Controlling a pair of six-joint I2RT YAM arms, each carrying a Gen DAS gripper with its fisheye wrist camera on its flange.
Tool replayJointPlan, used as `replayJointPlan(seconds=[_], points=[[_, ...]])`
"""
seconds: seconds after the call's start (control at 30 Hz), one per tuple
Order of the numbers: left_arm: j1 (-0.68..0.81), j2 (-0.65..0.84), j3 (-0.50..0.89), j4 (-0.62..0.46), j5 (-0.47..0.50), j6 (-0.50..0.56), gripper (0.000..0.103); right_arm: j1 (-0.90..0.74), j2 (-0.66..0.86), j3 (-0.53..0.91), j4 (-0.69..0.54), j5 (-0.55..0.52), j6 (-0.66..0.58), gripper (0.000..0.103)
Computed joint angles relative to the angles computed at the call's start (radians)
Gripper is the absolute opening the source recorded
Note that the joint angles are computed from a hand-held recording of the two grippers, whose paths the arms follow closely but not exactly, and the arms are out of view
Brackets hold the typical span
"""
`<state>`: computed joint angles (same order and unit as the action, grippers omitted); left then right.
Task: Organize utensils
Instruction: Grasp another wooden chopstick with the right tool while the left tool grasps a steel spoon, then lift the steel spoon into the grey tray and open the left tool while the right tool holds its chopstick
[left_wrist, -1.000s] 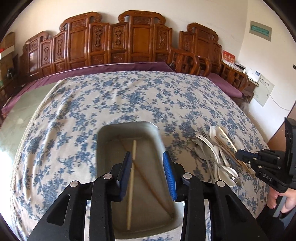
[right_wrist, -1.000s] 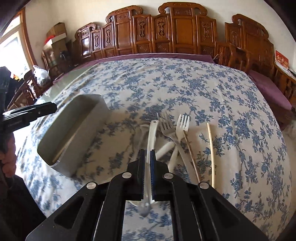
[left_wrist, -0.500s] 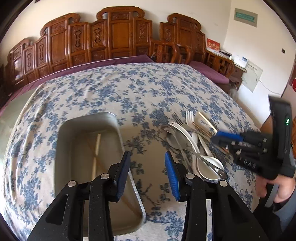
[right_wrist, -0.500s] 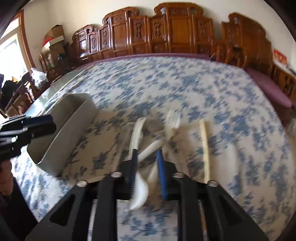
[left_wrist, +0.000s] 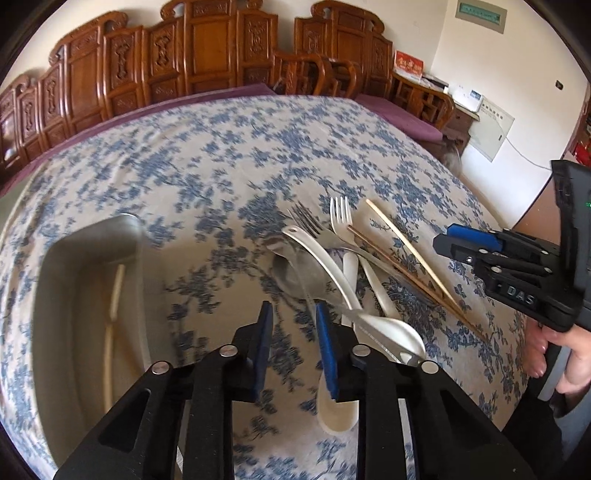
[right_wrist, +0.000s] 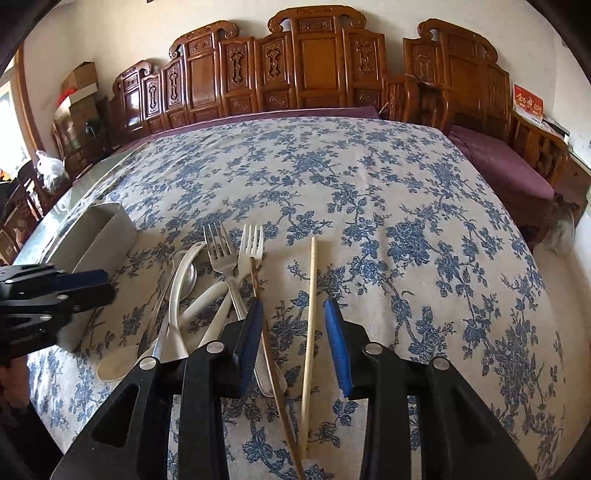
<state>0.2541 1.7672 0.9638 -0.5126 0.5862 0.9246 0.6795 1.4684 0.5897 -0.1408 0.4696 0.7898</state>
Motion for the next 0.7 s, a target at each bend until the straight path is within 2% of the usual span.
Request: replayJointPlan(seconds=[0.17, 0.43, 0.7], points=[[-0.070, 0.039, -0.007, 0.030, -0.057, -0.070, 0.017, -0.008, 0.023, 0.005, -0.001, -0.015, 0.005, 0.037], [-0.137, 0.076, -0.048, 0.159, -0.134, -0.137, 0.014, -0.015, 0.071, 0.028, -0.002, -0.028, 0.010, 0.037], [-0.090, 0.062, -0.035, 0.112, -0.114, -0.087, 0.005, -0.041, 0.097, 0.032, 0.017, -0.052, 0.009, 0.037]])
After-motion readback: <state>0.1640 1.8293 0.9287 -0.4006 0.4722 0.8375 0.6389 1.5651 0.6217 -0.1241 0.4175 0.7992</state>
